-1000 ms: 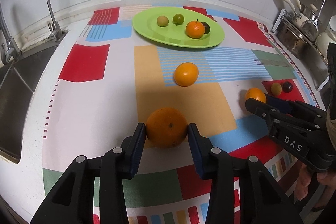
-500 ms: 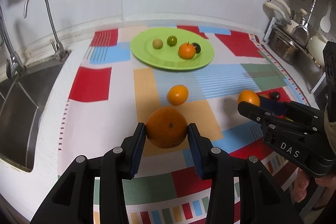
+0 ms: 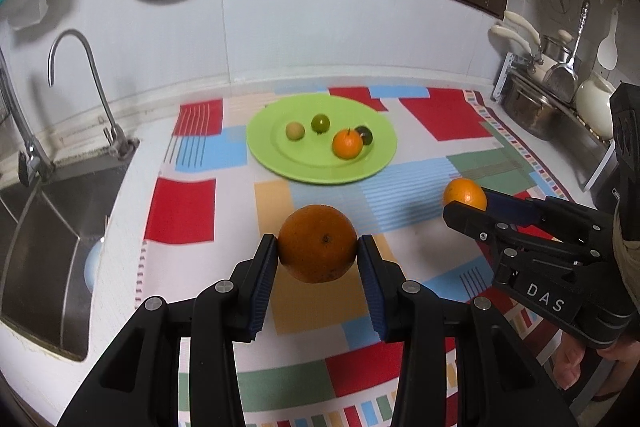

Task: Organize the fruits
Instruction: 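Lift both held oranges and carry them over the green plate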

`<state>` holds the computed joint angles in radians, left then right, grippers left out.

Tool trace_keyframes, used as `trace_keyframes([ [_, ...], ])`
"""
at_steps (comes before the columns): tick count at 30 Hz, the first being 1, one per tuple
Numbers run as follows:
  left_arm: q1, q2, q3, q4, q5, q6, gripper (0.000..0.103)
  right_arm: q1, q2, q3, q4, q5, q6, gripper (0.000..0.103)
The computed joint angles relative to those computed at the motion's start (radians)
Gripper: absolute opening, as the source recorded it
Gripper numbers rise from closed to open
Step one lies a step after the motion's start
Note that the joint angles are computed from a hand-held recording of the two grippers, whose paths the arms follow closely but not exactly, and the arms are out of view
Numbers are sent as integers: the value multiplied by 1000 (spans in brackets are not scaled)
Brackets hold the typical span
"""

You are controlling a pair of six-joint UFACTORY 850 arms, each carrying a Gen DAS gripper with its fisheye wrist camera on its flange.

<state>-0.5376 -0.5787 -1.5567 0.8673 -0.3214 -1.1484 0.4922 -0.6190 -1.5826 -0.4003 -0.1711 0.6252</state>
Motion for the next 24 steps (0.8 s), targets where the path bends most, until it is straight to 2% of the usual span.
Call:
trace_keyframes([
  [16, 18, -51, -134, 67, -18, -5, 40, -13, -64, -156, -55, -34, 2, 35],
  [18, 21, -61, -154, 56, -23, 13, 40, -15, -81, -187, -57, -46, -5, 35],
  [21, 28, -79, -187, 14, -19, 63, 40, -22, -106, -234, 33, -60, -95, 35],
  [24, 38, -102, -229, -73, -17, 157, 40, -23, -130, -277, 73, -78, -141, 35],
])
